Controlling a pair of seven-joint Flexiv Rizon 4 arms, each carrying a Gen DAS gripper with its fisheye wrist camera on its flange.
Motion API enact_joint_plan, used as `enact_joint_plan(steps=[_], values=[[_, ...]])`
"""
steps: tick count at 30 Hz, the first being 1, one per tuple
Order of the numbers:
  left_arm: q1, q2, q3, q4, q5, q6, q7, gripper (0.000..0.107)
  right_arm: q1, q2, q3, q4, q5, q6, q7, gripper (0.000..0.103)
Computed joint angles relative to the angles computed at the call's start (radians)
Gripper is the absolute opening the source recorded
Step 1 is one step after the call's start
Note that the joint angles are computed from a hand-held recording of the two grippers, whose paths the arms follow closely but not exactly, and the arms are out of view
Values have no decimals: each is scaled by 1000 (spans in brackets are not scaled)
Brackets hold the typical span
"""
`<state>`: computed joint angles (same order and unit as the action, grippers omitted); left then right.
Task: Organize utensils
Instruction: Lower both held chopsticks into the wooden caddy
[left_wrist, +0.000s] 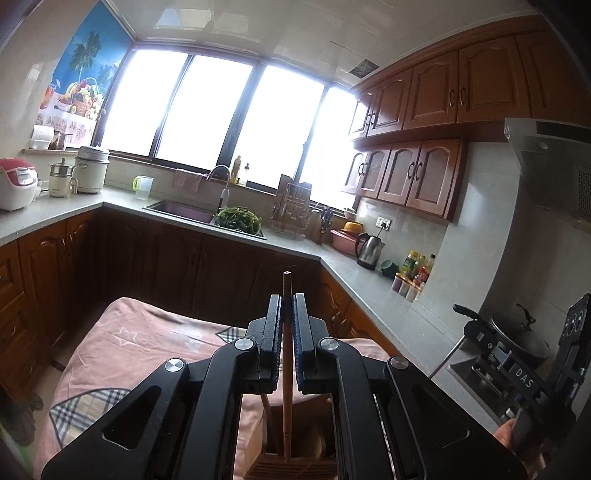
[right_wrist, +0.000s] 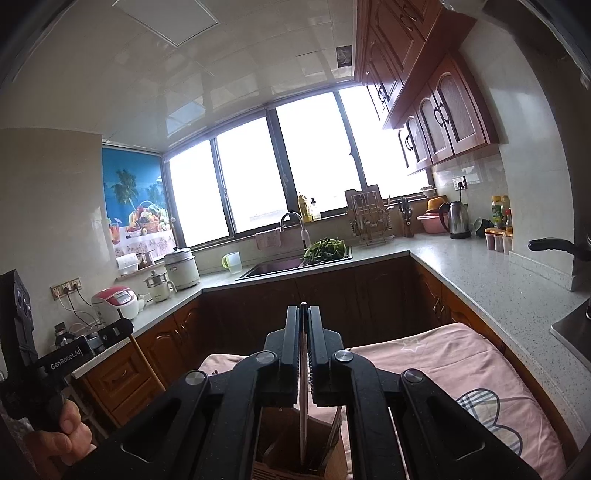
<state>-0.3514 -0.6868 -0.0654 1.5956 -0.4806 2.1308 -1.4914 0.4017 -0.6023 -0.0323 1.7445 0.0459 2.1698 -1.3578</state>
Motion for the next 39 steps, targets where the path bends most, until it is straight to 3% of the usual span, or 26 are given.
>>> enact_joint_plan(steps=[9, 16, 35, 37, 38, 39], values=[[-17, -113, 19, -82, -73, -73, -15, 5, -37, -101, 35, -38, -63, -22, 56, 4], [-28, -156, 40, -100, -75, -130, -46, 6, -39, -127, 31, -25, -93, -45, 100, 4], [-44, -164, 85, -126, -17, -217, -102, 6, -33, -116, 9, -19, -96, -86, 119, 9], [-38, -157, 79, -119, -6, -217, -108, 8, -36, -116, 14, -15, -97, -81, 123, 9], [-38, -153, 80, -114, -4, -216, -112, 14, -37, -114, 16, -13, -97, -79, 126, 10], [-42, -149, 85, -109, -6, -216, -115, 27, -44, -112, 24, -10, -102, -74, 129, 11]])
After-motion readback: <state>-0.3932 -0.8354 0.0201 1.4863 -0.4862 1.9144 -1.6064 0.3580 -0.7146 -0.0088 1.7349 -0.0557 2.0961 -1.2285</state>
